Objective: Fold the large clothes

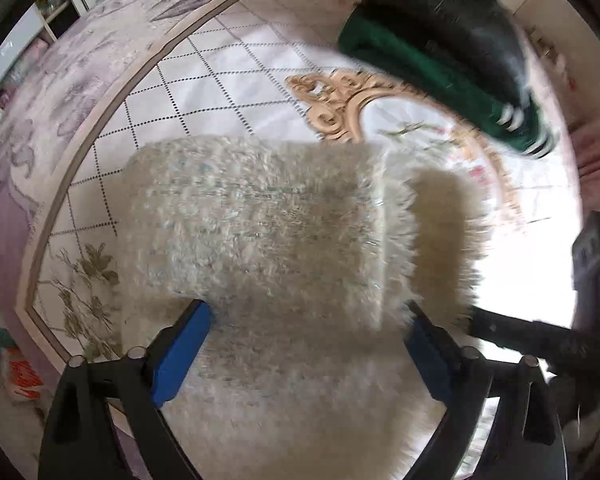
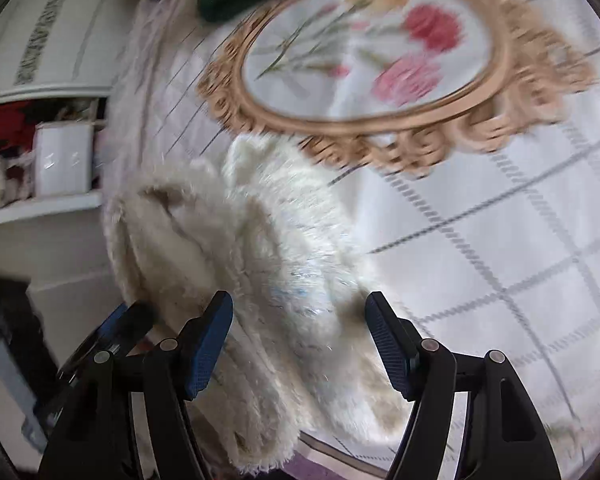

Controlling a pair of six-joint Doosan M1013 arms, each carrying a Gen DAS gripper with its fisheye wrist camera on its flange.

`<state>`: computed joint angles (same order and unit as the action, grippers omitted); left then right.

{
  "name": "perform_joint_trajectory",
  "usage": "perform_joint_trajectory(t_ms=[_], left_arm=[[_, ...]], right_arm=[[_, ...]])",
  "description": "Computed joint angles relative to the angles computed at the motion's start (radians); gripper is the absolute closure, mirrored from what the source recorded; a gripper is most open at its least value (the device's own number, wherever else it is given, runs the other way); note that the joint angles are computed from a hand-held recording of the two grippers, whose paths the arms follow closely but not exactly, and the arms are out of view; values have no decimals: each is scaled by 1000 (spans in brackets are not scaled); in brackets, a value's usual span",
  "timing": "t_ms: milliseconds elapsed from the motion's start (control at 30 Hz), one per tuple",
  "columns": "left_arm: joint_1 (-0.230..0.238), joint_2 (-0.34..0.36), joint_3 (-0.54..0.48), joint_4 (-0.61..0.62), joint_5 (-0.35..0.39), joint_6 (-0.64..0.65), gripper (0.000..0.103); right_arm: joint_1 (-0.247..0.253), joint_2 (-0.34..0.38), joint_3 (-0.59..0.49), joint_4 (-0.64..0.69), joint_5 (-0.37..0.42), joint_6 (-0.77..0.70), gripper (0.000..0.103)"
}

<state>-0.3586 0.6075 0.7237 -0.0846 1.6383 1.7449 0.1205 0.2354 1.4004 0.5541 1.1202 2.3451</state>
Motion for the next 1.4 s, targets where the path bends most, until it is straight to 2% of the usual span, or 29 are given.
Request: perform_joint_trajectory(t_ms=[33, 67, 100, 133, 233, 400, 467, 533, 567, 600, 633, 667, 700, 800, 833, 867, 967, 1033, 1167, 1233, 1267, 1300, 1333, 1367, 1400], left_arm=[[-6, -14, 31, 39, -48, 13, 48], [-9, -27, 57, 65, -89, 26, 76], [-1, -32, 65, 47, -108, 41, 92], [11, -26, 49, -5, -92, 41, 100], [8, -27, 34, -33, -82, 49, 100], [-21, -27, 25, -34, -86, 83, 100], [-24, -19, 17, -29, -82, 90, 100], [-20, 3, -9, -27, -51, 93, 99], [-15, 15, -29, -28, -35, 78, 95], [-9, 24, -49, -35, -16, 64, 94], [5, 49, -99, -68, 35, 41, 92], [17, 70, -145, -98, 82, 23, 85], [36, 95, -203, -152, 129, -8, 81], [72, 102, -250, -217, 142, -59, 50], [85, 93, -247, -218, 126, -71, 28], [90, 83, -239, -197, 108, -75, 21], [106, 38, -175, -121, 43, -85, 21], [121, 3, -111, -67, -14, -131, 20], [147, -21, -44, 3, -31, -183, 20], [154, -27, -25, 43, -36, -176, 20], [155, -28, -20, 54, -39, -171, 20], [155, -30, -16, 69, -45, -162, 20], [155, -34, -6, 96, -58, -145, 20], [154, -34, -5, 113, -63, -134, 20], [156, -37, 1, 119, -72, -123, 20]], right_arm=[[2, 7, -3, -5, 8, -10, 34], [4, 11, 2, 4, 5, -28, 40], [9, 14, 7, 4, 0, -32, 53], [13, 12, 12, 1, -7, -22, 57], [21, -5, 47, 50, -73, 0, 68], [37, -49, 142, 175, -230, 95, 71], [48, -50, 151, 192, -249, 100, 71], [59, -47, 155, 207, -256, 106, 70], [65, -45, 153, 199, -251, 113, 68], [68, -44, 148, 191, -240, 112, 60], [70, -45, 143, 174, -229, 125, 55], [69, -46, 138, 161, -210, 142, 48], [69, -49, 133, 143, -193, 162, 48], [86, -82, 105, 8, -175, 266, 48], [94, -90, 94, -27, -175, 291, 48], [103, -97, 81, -62, -179, 319, 48], [120, -96, 31, -107, -187, 342, 47], [129, -66, -32, -125, -189, 327, 43], [128, 24, -173, -77, -160, 190, 42], [133, 72, -251, -89, -101, 148, 42], [141, 116, -312, -125, -41, 140, 43], [151, 156, -374, -192, 54, 155, 45], [165, 204, -446, -277, 179, 181, 68], [174, 231, -479, -339, 264, 206, 80], [174, 241, -471, -361, 296, 242, 86]])
